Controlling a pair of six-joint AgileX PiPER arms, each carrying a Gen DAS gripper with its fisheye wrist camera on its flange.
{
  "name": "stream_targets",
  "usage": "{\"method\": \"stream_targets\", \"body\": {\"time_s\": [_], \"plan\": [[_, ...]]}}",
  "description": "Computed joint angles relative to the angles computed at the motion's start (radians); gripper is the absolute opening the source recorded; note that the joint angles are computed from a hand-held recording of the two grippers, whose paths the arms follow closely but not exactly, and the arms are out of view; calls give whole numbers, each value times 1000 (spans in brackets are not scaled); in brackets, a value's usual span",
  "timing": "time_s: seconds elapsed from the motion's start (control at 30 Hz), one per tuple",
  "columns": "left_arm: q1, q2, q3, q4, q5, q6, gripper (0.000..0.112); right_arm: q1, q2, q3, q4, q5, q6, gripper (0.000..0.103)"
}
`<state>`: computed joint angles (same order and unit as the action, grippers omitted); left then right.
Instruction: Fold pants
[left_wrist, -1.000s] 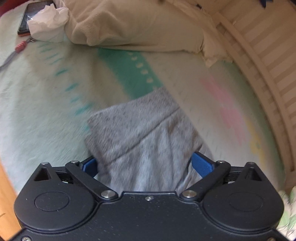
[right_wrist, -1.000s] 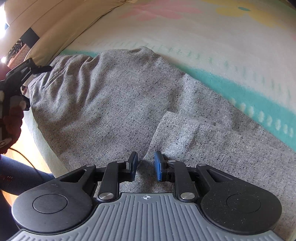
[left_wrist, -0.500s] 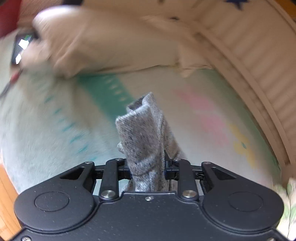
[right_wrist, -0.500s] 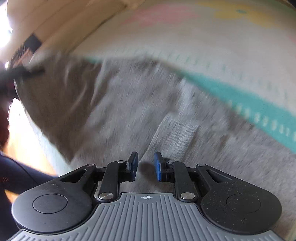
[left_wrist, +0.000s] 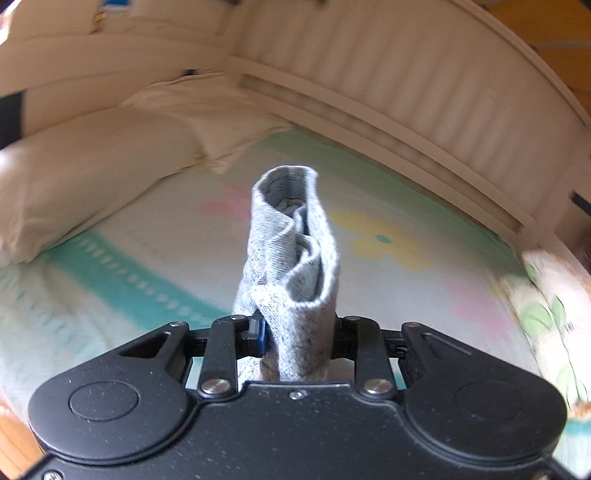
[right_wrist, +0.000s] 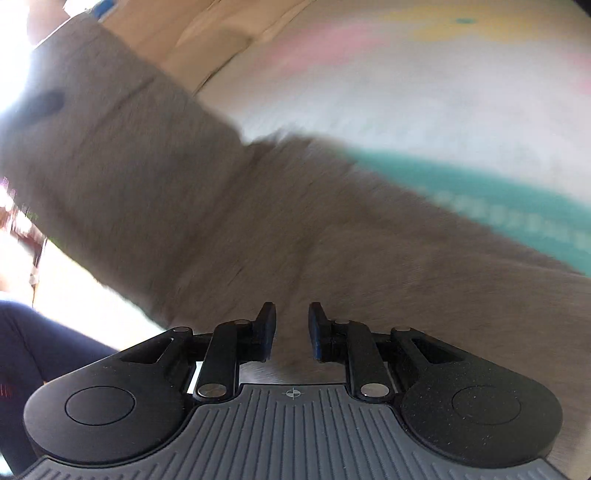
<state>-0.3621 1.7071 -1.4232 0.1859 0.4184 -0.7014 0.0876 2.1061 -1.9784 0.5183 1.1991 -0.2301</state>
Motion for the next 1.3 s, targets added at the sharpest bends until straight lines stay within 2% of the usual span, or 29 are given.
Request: {"method": "stream_targets", "body": {"time_s": [0.1,0.17,0.27,0.4,0.47,0.67,0.77,0.83,0.97,1.1,1.17,1.23,1.3], "plan": [[-104,40,-86,45,45,-8,33,-53,-45,61,1,-41,35,19],[-164,87,-154,10,67,34,33,-81,-62,90,-19,-57,56,19],[-244,220,-314,-47,143,108,35,-118,-88,152,-76,-66,93,19],[-275,437,-569,-240,301,245,39,-150,-103,203,-123,-71,125,19],[-279,491,-618,-330,343,286,42,-167,-115,225,-116,-79,117,19],[-289,471,-583,-415,310,388,49,-190,-110,240,-90,-83,109,19],[-272,413,-522,-582,269,505,55,-205,-113,244,-92,-76,92,19],[-251,403,-535,-668,275,583,58,-215,-117,262,-77,-83,90,19],[-220,420,-621,-619,332,587,62,-259,-141,302,-53,-87,94,19],[-183,494,-728,-447,437,516,62,-317,-190,368,-9,-112,103,19],[-176,516,-728,-355,478,500,62,-355,-212,404,42,-133,93,21],[-168,515,-664,-294,464,503,62,-392,-229,442,121,-142,51,24],[-163,521,-619,-267,469,489,62,-426,-227,457,215,-117,-9,30]]}}
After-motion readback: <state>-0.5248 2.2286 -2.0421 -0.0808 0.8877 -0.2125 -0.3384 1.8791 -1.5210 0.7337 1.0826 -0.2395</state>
